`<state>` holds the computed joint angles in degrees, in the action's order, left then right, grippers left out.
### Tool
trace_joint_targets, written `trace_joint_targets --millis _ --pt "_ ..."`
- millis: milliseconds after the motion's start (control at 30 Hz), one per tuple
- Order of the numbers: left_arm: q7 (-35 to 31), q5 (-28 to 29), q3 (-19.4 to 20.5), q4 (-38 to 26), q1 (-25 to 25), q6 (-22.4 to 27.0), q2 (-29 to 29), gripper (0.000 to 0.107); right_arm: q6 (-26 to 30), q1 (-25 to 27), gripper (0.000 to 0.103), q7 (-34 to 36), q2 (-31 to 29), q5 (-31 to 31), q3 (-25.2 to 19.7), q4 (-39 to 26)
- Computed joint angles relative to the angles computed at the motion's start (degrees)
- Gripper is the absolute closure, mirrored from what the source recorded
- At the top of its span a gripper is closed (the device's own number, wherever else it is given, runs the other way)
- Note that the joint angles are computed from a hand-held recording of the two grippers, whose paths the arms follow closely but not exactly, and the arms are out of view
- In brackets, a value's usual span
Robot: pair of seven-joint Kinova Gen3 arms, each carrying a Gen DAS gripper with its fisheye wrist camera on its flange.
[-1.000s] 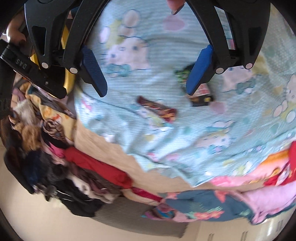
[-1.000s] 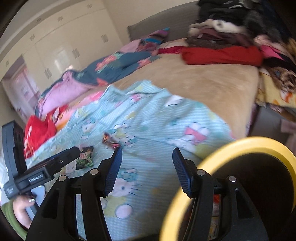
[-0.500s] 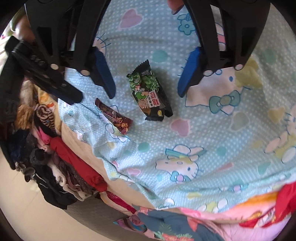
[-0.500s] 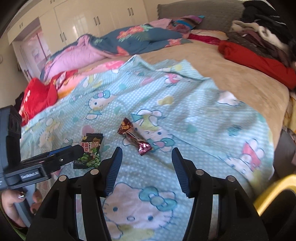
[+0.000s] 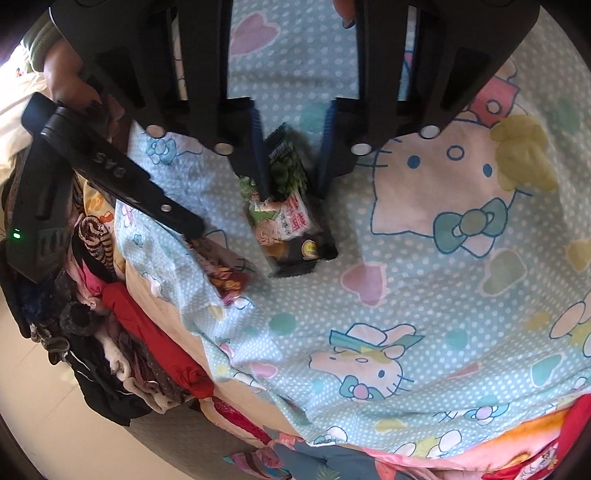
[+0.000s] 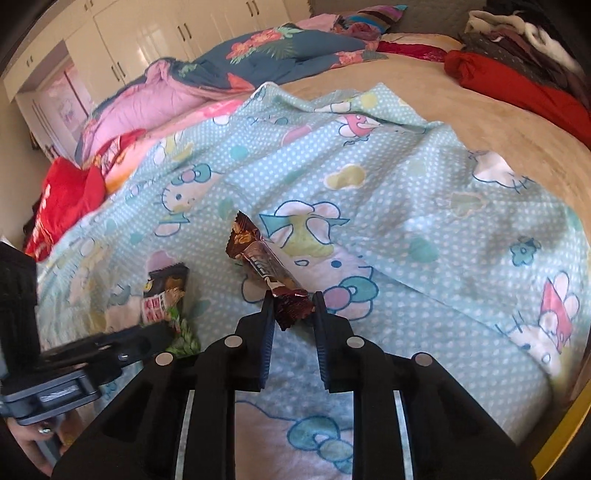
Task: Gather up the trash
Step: 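Carry the green packet and chocolate wrapper over the bin with both tools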
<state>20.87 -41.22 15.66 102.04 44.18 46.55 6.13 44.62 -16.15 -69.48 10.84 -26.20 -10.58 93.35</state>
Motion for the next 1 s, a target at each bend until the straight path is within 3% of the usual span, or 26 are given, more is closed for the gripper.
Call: trace_joint_targets --millis 233,500,1000 --pt "-0.41 -2.26 0.50 -1.53 0.61 -0.23 0.20 0.104 -0.49 3.65 0.083 4.31 -6.01 -6.46 1.68 5.45" --pt "-5.59 -4.92 0.14 -9.52 4.50 2.85 3.31 0.105 2.62 8.76 0.083 10.57 -13.51 -14.83 8.98 11.48" --pt "-20.93 -2.25 -3.71 -26.05 13.38 4.07 12.41 0.105 10.28 17.97 0.083 14.86 -21.68 -12.38 21.69 15.33"
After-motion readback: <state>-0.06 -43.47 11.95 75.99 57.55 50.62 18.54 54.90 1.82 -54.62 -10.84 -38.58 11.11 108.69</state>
